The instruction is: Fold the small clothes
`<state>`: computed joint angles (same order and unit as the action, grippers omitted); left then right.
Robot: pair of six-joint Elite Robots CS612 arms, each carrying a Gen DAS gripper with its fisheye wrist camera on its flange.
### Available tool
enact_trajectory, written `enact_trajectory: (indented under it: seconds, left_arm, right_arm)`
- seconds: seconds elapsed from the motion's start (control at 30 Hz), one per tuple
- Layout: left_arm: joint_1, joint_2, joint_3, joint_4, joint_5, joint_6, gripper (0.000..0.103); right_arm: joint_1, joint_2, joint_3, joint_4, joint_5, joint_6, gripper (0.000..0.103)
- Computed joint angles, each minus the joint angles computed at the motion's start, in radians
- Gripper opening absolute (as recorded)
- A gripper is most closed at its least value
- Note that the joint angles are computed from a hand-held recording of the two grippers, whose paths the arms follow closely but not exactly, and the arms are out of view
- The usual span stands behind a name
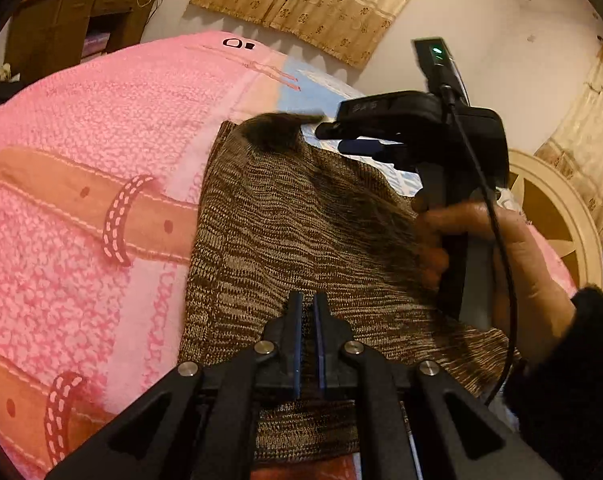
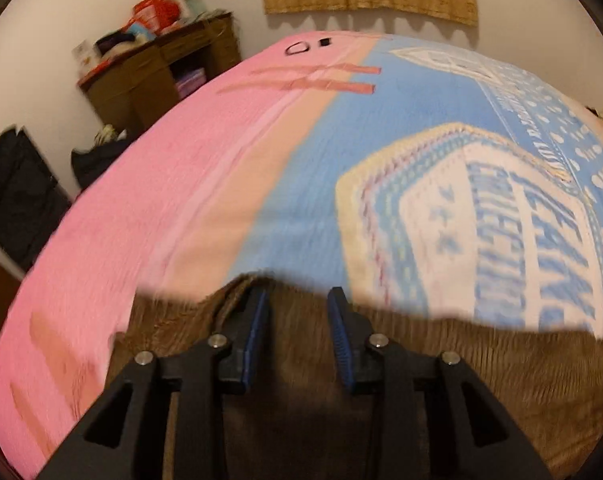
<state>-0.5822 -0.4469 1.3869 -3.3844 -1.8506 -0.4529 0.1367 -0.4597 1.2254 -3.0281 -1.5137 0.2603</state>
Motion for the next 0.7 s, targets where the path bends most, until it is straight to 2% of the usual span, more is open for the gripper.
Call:
enact_trajectory:
  seconds: [0.1,0.23,0.27,0.33,0.4,0.47,0.53,0.57,0.63,0.7]
  left_arm:
    - [0.008,0.008,-0.007,-0.013,-0.034,-0.025,0.005]
    - [0.012,0.013,-0.009,-0.033,-0.055,-0.050,0.005]
    - [0.011,0.009,-0.002,-0.041,-0.052,-0.050,0.005]
    - [0.008,-0.005,0.021,-0.049,-0.029,-0.037,0.005]
    - [0.000,-0.037,0.060,-0.034,0.021,0.005,0.005]
    - [-0.008,-0.066,0.103,-0.054,0.084,0.045,0.005]
    - [-0.011,-0.094,0.153,-0.091,0.136,0.065,0.005]
    - [-0.008,-0.096,0.159,-0.102,0.141,0.068,0.005]
    - [-0.006,-0.106,0.177,-0.106,0.166,0.064,0.005]
    - [-0.002,-0.103,0.168,-0.084,0.169,0.065,0.005]
  right_arm:
    - [-0.018,-0.028,0.069,-0.069,0.078,0.071,0.036]
    - [-0.035,-0.106,0.264,-0.214,0.101,0.107,0.039]
    - [-0.039,-0.129,0.317,-0.253,0.086,0.118,0.040]
    - [-0.053,-0.176,0.440,-0.366,0.054,0.174,0.050]
    - [-0.078,-0.227,0.586,-0.528,0.016,0.258,0.054]
    - [-0.092,-0.265,0.699,-0.644,-0.062,0.310,0.056]
    - [-0.108,-0.299,0.796,-0.704,-0.153,0.353,0.068]
    - [-0.119,-0.307,0.824,-0.716,-0.167,0.368,0.070]
    - [-0.141,-0.320,0.872,-0.711,-0.167,0.408,0.070]
    - [-0.161,-0.314,0.888,-0.722,-0.121,0.429,0.070]
